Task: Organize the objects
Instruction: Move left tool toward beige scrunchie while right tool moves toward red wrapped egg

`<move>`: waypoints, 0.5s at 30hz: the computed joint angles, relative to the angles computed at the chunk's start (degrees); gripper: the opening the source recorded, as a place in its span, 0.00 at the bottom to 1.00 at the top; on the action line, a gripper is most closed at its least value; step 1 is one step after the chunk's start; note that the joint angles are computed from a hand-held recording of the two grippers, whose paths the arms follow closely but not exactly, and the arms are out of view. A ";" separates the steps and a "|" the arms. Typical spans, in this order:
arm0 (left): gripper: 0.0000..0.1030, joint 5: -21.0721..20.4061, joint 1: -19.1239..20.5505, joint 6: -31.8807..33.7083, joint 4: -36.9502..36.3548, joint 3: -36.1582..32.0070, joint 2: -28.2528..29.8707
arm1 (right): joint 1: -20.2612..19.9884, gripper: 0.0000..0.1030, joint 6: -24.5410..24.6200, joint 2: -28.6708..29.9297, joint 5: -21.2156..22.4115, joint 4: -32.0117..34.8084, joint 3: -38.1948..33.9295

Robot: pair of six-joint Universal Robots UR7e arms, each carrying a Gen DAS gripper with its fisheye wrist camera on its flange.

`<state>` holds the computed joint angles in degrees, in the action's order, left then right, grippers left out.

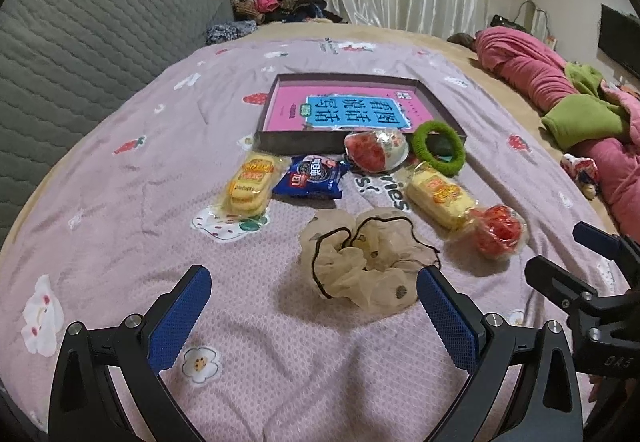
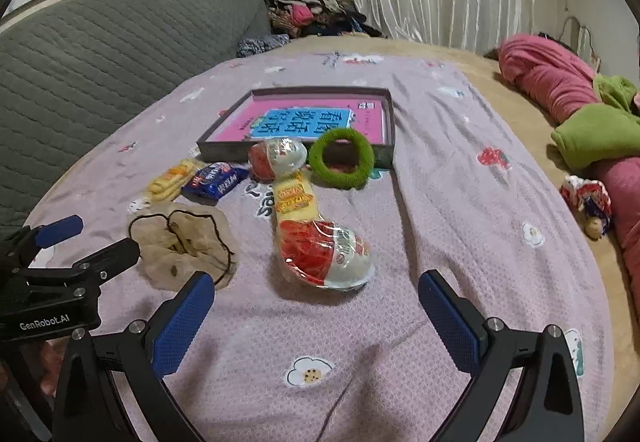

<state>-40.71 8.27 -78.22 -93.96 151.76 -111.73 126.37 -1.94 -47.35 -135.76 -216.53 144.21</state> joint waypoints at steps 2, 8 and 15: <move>0.99 0.48 1.71 1.74 -2.13 0.23 0.61 | -0.81 1.00 -0.32 0.55 0.15 -0.27 -0.24; 0.99 1.86 5.57 7.85 -9.99 1.26 3.47 | -2.87 1.00 0.06 1.07 1.52 3.00 -1.76; 0.99 2.02 10.68 16.33 -21.41 1.77 7.57 | -4.47 1.00 1.11 1.60 1.44 5.67 -3.88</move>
<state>-38.70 18.95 -61.90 -115.38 153.53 -104.17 121.90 -0.83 -45.75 -134.32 -210.85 140.33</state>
